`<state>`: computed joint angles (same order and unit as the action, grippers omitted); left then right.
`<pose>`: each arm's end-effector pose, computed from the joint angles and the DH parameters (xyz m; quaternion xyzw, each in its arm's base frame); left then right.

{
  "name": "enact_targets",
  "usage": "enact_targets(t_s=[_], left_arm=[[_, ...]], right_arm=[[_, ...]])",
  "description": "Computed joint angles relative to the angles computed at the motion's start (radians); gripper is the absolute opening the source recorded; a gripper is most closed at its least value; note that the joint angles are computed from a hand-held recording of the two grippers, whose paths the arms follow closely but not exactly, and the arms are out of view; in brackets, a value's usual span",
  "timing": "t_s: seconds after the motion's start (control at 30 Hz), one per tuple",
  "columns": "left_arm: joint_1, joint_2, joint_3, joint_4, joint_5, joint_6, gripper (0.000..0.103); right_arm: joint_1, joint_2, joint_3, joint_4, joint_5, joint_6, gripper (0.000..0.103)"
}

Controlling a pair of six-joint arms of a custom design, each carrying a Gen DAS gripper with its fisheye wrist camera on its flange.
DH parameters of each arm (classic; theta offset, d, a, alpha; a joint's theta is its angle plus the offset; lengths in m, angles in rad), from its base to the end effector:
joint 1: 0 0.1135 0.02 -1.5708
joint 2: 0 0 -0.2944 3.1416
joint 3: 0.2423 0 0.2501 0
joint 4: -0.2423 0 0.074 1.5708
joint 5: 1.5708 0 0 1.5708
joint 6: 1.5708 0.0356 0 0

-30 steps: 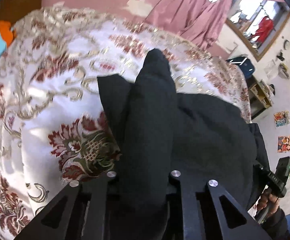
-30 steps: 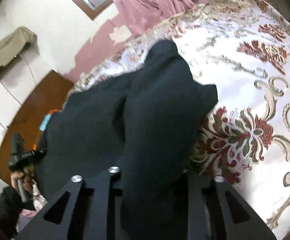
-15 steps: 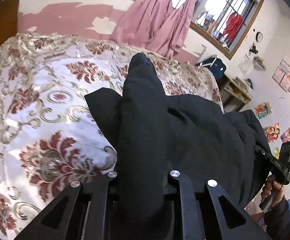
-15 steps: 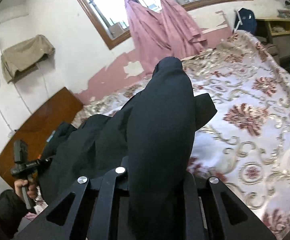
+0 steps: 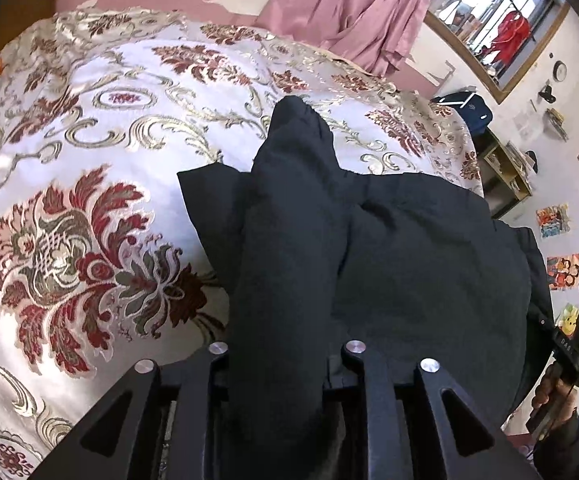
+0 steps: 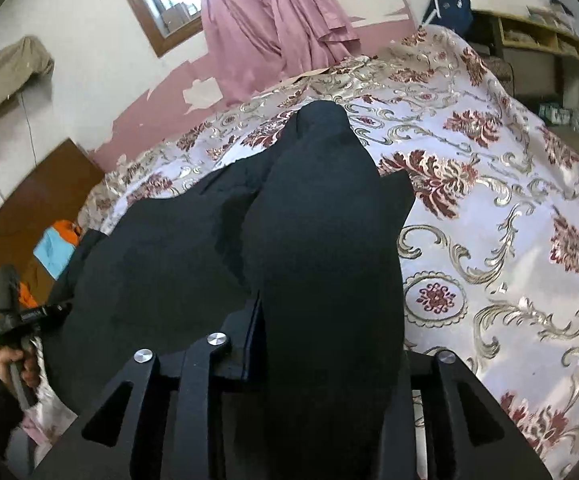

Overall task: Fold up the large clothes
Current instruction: 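Lay the folded jacket down and open both grippers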

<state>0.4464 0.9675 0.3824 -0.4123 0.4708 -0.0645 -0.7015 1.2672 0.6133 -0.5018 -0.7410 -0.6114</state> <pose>0.1386 0.0484 0.1830 -0.1719 0.9191 -0.1675 0.3124 0.1695 -0.1118 0.2026 -0.0334 0.9146 0.1634 0.3684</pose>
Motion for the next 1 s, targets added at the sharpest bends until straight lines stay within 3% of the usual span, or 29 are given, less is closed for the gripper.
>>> enact_targets(t_s=[0.07, 0.1, 0.13, 0.17, 0.2, 0.23, 0.37, 0.43, 0.53, 0.57, 0.67, 0.83, 1.0], left_arm=[[-0.002, 0.038, 0.017, -0.025, -0.015, -0.018, 0.035], [0.015, 0.060, 0.020, -0.032, -0.004, -0.016, 0.040], [0.038, 0.086, 0.025, -0.039, 0.017, -0.019, 0.045], [0.048, 0.092, 0.020, -0.038, 0.024, -0.022, 0.050], [0.062, 0.099, 0.018, -0.043, 0.027, -0.023, 0.064], [0.074, 0.093, 0.016, -0.045, 0.025, -0.023, 0.072], [0.090, 0.036, 0.012, -0.063, 0.008, -0.012, 0.076], [0.090, 0.009, 0.015, -0.079, -0.013, -0.011, 0.086], [0.118, -0.067, 0.010, -0.106, 0.018, -0.021, 0.093], [0.126, -0.095, 0.013, -0.114, 0.020, -0.028, 0.095], [0.129, -0.202, 0.007, -0.130, -0.004, -0.048, 0.103], [0.035, -0.341, 0.016, -0.170, -0.124, -0.084, 0.103], [-0.243, -0.599, 0.008, -0.252, -0.407, -0.199, 0.103]], right_arm=[[0.016, -0.013, -0.013, 0.020, 0.027, 0.024, 0.056], [0.019, -0.011, -0.016, 0.028, 0.030, 0.034, 0.071], [0.016, -0.006, -0.017, 0.034, 0.030, 0.034, 0.077], [0.019, -0.008, -0.025, 0.049, 0.039, 0.044, 0.078], [0.012, -0.005, -0.030, 0.054, 0.042, 0.036, 0.078], [0.017, 0.007, -0.032, 0.075, 0.055, 0.042, 0.080], [0.025, -0.012, -0.046, 0.094, 0.084, 0.063, 0.088], [0.027, -0.023, -0.052, 0.098, 0.093, 0.065, 0.091], [0.021, -0.072, -0.068, 0.116, 0.110, 0.076, 0.095], [0.014, -0.099, -0.076, 0.128, 0.112, 0.080, 0.101], [-0.004, -0.168, -0.082, 0.128, 0.109, 0.077, 0.102], [-0.034, -0.254, -0.073, 0.071, 0.085, 0.051, 0.102], [-0.162, -0.363, -0.102, 0.012, -0.030, 0.018, 0.102]])
